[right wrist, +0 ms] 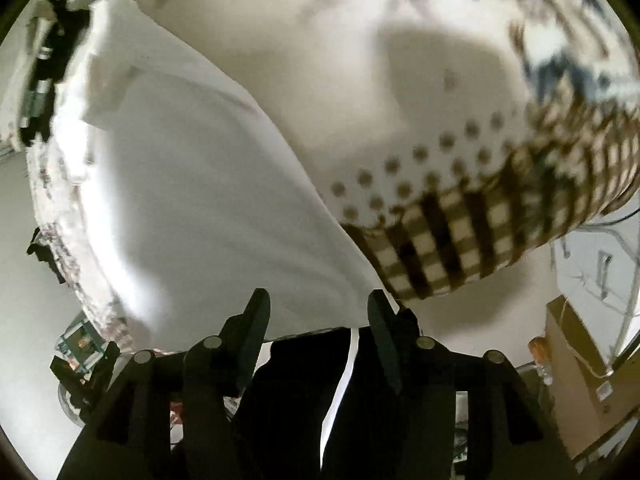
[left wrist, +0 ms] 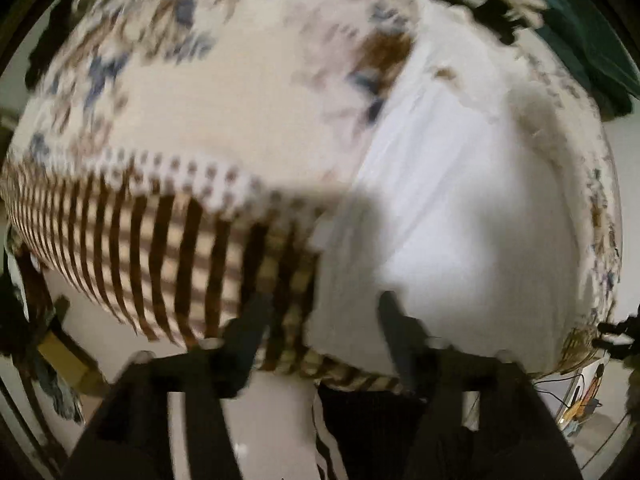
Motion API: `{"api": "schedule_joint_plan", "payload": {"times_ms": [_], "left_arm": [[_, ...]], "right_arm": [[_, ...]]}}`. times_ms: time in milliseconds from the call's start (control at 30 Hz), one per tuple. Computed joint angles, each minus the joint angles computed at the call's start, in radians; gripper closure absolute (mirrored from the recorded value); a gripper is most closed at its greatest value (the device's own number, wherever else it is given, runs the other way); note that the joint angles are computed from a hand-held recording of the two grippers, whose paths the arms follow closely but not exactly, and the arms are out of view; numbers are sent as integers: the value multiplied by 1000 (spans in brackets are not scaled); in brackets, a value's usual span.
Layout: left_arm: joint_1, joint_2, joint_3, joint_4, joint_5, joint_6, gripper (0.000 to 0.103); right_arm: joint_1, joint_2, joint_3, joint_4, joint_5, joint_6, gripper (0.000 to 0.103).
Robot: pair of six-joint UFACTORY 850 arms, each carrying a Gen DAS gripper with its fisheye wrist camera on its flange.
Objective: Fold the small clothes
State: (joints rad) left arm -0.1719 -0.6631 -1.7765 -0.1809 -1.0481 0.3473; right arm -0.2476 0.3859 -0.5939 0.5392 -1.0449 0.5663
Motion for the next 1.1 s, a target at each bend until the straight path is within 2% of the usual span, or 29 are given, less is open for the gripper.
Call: {"api": "schedule_joint_plan", "payload": {"times_ms": [133,200,267,333,433,500,533,633,667,700,733,800,933,1100], "left_arm": [[-92,60,21,-33,16,36,46],[-155,81,43,-70,6,57,45],[-225,111,93,-116,-5,74,45],[-308,135,150,-160,-22,62,45],[-438,160,245,-178,-2,-4,45],[-518,152,289,-175,11,-83,45],[-543,143,302,-183,17,-110,45],[-633,93,306,-126,53,-261,46],[-649,86,314,-102,66,-304,46],[-663,81,322,-76,82,-353,54],[-672,90,343,-51,110,-397,80],[-673,121,381,-8,154,-461,101],[-643,200,436,-9,225,-496,103],[-607,276,432,8,210,-545,103]], "right_arm": [[-134,-81,-192,-76,-115,-120,50],[-144,-164,-293,-103,-127,-139,50],[-194,-231,-367,-129,-147,-205,50],[-250,-314,-426,-130,-146,-300,50],[-308,-406,-440,-119,-111,-446,50],[-344,-466,-460,-121,-106,-510,50],[-340,-482,-455,-114,-87,-528,50],[-393,-544,-482,-116,-91,-635,50],[-399,-561,-488,-114,-90,-656,50],[-406,-583,-503,-115,-92,-674,50],[-404,-612,-521,-112,-92,-686,50],[-399,-658,-558,-98,-98,-704,50],[-385,-771,-674,2,-107,-765,50],[-317,-994,-923,169,-103,-819,50]]}}
